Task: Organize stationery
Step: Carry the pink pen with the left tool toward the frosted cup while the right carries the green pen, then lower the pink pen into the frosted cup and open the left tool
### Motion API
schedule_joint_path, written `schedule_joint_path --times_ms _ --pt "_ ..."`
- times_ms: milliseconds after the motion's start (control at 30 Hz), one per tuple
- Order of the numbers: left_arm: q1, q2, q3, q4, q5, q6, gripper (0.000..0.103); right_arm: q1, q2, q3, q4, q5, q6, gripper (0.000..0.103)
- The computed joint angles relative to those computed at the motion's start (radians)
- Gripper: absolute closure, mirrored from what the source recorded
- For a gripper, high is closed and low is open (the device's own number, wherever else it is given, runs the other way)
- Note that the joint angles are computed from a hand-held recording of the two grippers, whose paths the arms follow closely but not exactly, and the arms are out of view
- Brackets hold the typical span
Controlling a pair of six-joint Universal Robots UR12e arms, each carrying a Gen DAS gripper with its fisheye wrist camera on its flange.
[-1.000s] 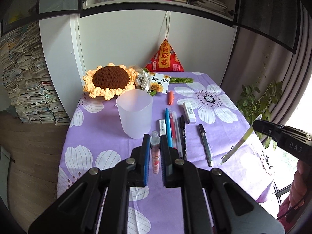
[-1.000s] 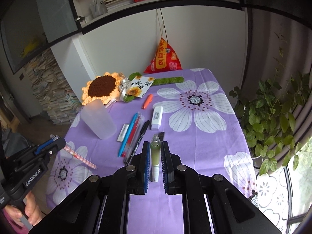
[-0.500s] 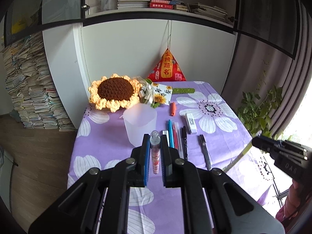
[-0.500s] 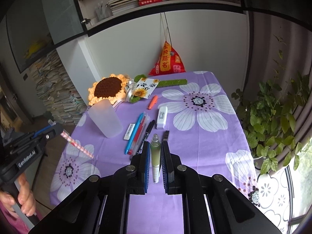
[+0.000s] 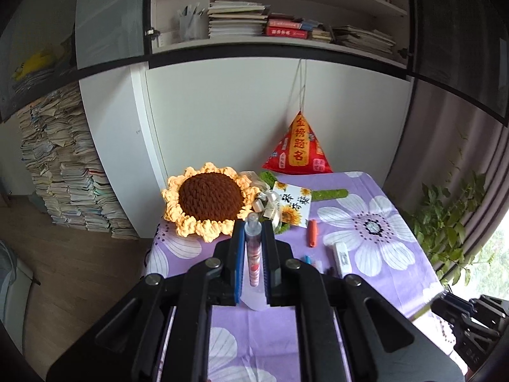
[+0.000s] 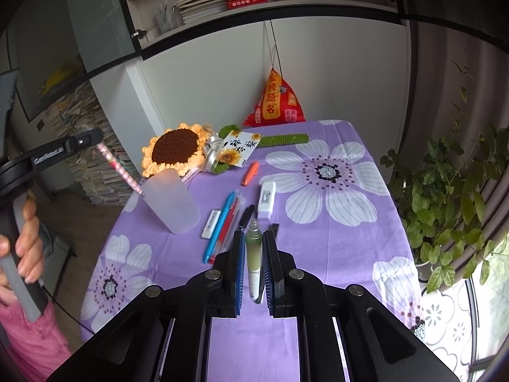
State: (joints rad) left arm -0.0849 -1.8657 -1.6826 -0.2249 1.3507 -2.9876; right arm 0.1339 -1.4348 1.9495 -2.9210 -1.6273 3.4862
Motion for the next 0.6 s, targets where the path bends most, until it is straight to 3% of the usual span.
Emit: schedule_joint_path --times_ms 233,600 --pt "0.002 -0.048 0.049 -0.054 0.008 -0.002 0.095 0.003 0.026 -0.033 0.022 -0.01 -0.012 0.091" --pt "0.011 -0.069 0.056 -0.121 -0.028 0.011 0.095 0.023 0.072 -0.111 0.022 -0.018 -0.058 0.091"
